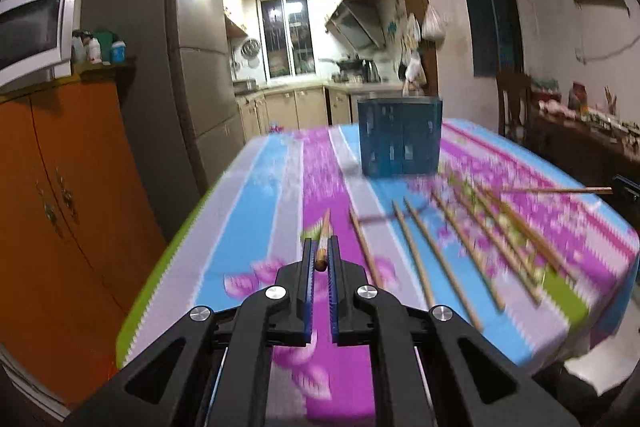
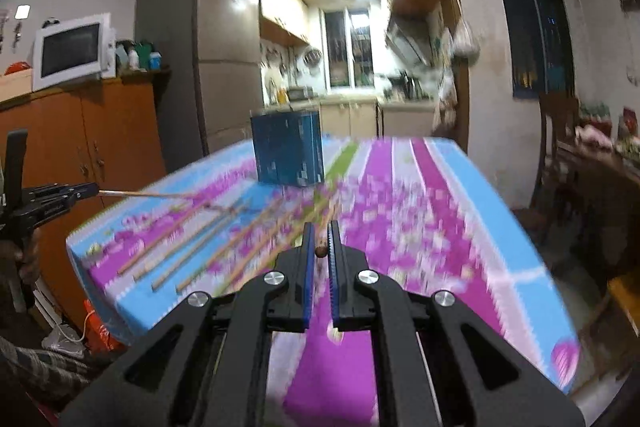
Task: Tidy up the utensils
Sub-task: 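Lift the left tool's chopstick toward the blue holder while the right tool carries its chopstick there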
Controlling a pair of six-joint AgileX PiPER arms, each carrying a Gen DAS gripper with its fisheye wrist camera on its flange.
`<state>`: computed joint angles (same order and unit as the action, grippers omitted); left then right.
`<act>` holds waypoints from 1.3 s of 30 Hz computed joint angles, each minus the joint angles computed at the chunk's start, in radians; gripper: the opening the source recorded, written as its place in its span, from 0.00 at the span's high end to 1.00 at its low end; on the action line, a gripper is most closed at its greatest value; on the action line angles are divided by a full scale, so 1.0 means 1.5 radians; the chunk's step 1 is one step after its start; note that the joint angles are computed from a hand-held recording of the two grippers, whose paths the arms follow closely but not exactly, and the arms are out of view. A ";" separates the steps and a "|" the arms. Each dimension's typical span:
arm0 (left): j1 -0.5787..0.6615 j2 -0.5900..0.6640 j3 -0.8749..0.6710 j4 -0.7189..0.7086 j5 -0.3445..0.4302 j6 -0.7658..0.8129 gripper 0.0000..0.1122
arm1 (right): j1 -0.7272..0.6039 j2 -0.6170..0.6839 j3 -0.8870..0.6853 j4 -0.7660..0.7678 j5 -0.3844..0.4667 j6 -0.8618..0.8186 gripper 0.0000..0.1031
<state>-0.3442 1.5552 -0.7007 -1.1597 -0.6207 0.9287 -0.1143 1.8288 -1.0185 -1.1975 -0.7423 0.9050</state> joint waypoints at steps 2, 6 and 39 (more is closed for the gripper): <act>0.005 -0.004 -0.030 -0.014 0.007 0.028 0.93 | -0.004 0.007 -0.042 -0.027 -0.013 0.031 0.95; 0.029 -0.007 -0.087 -0.031 0.040 0.073 0.93 | -0.001 0.021 -0.116 -0.072 -0.021 0.089 0.95; 0.221 0.087 -0.408 -0.030 0.362 0.185 0.93 | 0.120 0.046 -0.402 -0.234 0.125 0.372 0.95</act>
<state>-0.0131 1.6850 -1.3133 -1.2041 -0.0778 1.2063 0.0660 1.8984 -1.6223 -1.5478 -0.5550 1.4629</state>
